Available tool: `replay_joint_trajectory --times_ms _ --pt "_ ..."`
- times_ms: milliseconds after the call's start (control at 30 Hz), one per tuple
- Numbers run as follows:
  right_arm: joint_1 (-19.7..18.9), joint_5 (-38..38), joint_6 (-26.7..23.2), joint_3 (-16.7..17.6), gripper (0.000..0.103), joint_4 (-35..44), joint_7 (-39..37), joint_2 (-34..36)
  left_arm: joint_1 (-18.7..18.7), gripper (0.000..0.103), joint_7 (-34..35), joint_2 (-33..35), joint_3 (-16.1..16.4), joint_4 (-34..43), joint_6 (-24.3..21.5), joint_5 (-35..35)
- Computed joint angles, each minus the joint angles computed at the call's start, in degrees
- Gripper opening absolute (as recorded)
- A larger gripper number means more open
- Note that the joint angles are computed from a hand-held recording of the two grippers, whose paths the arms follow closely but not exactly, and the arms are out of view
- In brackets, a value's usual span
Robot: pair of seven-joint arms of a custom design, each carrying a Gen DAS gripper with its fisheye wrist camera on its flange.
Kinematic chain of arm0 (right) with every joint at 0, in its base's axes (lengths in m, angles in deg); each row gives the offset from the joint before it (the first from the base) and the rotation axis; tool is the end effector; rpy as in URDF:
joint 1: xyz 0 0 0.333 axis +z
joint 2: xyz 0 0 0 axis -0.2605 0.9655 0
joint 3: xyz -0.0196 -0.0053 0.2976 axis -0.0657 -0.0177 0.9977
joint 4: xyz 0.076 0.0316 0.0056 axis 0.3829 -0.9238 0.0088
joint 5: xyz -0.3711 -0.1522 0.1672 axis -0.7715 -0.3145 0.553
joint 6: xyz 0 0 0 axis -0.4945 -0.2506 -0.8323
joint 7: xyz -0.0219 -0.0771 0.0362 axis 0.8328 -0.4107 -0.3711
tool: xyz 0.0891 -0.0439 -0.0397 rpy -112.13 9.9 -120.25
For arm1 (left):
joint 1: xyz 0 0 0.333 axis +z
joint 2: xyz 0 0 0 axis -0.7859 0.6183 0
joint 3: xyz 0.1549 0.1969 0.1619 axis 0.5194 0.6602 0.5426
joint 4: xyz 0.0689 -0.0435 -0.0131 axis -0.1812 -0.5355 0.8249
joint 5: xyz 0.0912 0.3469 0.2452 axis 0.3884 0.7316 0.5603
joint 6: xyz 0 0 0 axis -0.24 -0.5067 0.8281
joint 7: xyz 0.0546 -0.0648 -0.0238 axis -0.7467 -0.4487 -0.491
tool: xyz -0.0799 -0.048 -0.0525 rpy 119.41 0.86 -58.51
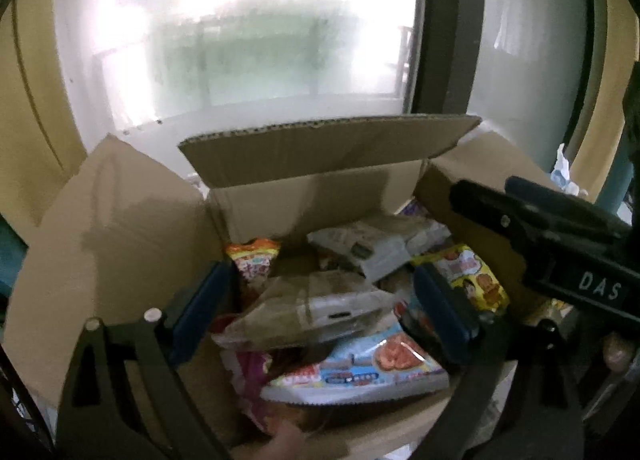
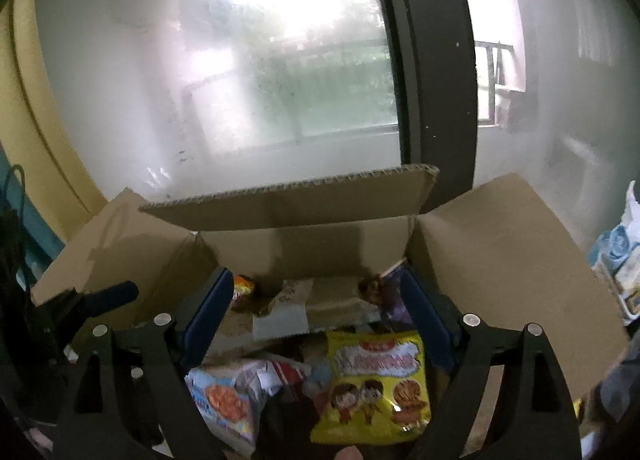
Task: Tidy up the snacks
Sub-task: 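Open both tools to drop the bread loaves into the box, then lower both tools toward the clear pack and the flat snack tray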
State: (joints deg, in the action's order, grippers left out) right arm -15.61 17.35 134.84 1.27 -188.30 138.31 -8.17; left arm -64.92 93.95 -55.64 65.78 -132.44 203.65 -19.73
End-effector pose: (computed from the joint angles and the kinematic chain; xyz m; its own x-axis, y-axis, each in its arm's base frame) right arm 0.5087 0.1567 0.4337 -0.0196 -0.9855 -0.1688 -0.5661 0.1501 -0.8106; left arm 0.5704 -0.2464 0.4469 -0.4367 -0.8981 0.0519 -0.5731 0.2332 -0.7856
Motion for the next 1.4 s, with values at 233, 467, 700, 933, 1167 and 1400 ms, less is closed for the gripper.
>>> replay_joint_trajectory --times_ms 233,467,700,933,1167,1400 --pt "0.92 5.59 -0.51 -0.14 0.088 -4.23 -5.17 -4.54 -5.13 0.095 10.6 -4.88 2.62 -4.73 4.73 -12.41" --pt "-0.53 12.65 1.09 2.43 0.088 -9.65 -10.1 -10.54 -5.13 0.095 6.61 -10.88 1.56 -11.07 7.16 -9.79" --pt "-0.12 18.33 1.25 3.83 0.088 -15.38 -14.1 -17.83 1.68 0.095 -2.75 -17.67 -5.63 -18.4 8.5 -0.79" --pt "3.01 24.56 -0.17 2.76 0.088 -21.41 -19.15 -24.81 -1.23 0.095 -6.31 -23.24 -3.71 -25.23 10.65 3.15" --pt "6.76 30.52 -1.9 2.24 0.088 -27.96 -23.3 -31.85 4.49 0.095 -13.56 -27.11 -9.18 -31.42 13.33 4.28" --pt "10.63 35.53 -3.26 2.08 0.088 -33.04 -28.71 -35.19 2.34 0.095 -18.11 -30.31 -7.45 -37.02 16.28 3.04"
